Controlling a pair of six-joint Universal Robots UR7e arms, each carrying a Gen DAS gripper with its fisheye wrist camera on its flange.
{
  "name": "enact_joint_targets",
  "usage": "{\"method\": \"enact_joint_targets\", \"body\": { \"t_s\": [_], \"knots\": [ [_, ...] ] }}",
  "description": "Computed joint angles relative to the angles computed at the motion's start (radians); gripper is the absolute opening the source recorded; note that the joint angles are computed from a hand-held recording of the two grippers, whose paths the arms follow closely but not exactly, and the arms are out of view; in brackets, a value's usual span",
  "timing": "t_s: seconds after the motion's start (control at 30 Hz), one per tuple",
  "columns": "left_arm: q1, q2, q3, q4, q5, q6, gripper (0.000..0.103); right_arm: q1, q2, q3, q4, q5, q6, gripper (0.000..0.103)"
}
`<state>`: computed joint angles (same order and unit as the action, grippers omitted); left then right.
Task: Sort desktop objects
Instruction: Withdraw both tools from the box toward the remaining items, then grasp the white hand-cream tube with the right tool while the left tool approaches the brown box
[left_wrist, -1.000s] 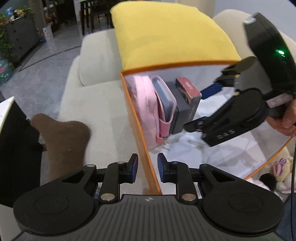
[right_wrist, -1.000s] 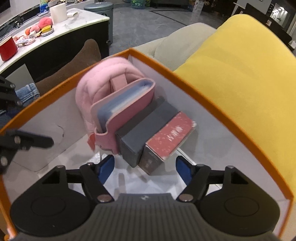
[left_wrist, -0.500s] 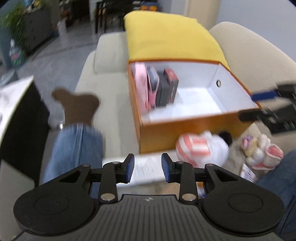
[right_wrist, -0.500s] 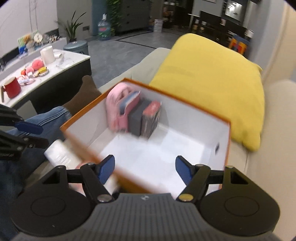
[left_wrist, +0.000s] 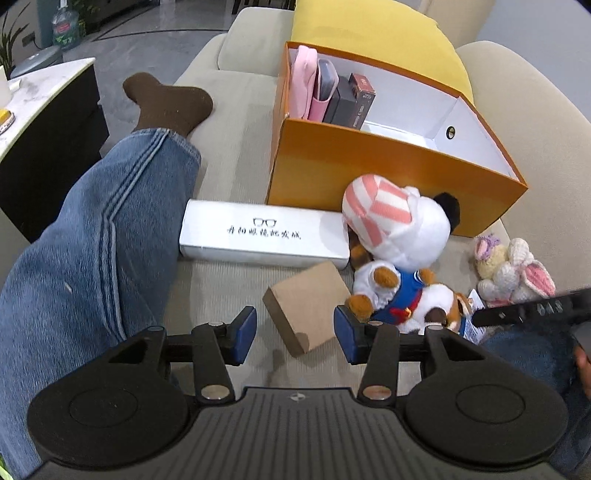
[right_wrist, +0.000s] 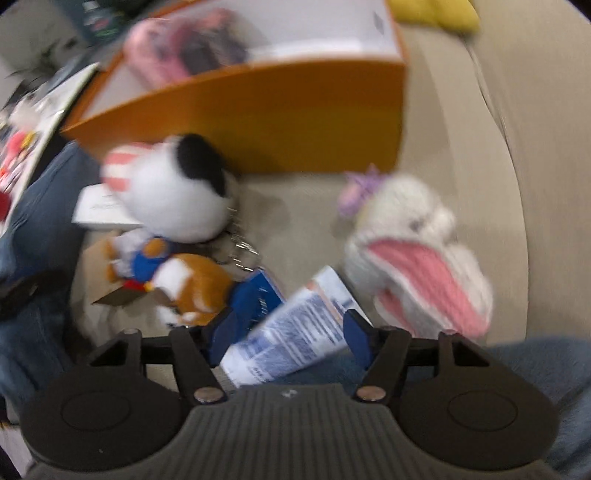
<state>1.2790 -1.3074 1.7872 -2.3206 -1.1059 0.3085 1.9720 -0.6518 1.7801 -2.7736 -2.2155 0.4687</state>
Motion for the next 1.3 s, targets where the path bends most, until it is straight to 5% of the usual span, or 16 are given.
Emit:
{"method": "enact_joint_targets", "body": {
  "t_s": [0.23, 0.33, 0.57, 0.77, 0.97, 1.03, 1.2, 1.3],
  "knots": [
    [0.005, -0.002, 0.003, 0.0, 0.002, -0.011, 0.054, -0.031, 0.042, -0.047, 0.054, -0.007, 0.127, 0.067],
    [0.008, 0.003, -0.001, 0.004, 0.001, -0.016, 0.054, -0.022, 0.077, -0.084, 0.098, -0.057, 0.161, 0.077],
    [0.008, 0.008, 0.0, 0.012, -0.015, -0.016, 0.054, -0.001, 0.137, -0.142, 0.174, -0.144, 0.15, 0.082],
    [0.013, 0.009, -0.003, 0.009, -0.011, -0.023, 0.054, -0.003, 0.081, -0.078, 0.139, -0.094, 0.124, 0.065],
    [0.011, 0.01, -0.002, 0.006, -0.01, -0.018, 0.054, 0.01, 0.026, -0.016, 0.051, -0.036, 0.09, 0.027],
    [0.011, 0.012, -0.002, 0.006, -0.009, -0.022, 0.054, 0.017, 0.013, -0.001, 0.025, -0.014, 0.068, 0.0],
    [0.013, 0.02, -0.01, 0.016, -0.003, -0.044, 0.054, 0.014, -0.014, 0.004, -0.008, 0.04, 0.014, 0.0],
    [0.014, 0.018, -0.008, 0.015, 0.001, -0.045, 0.054, -0.017, -0.03, -0.029, 0.09, 0.082, 0.085, 0.01]
  ]
}}
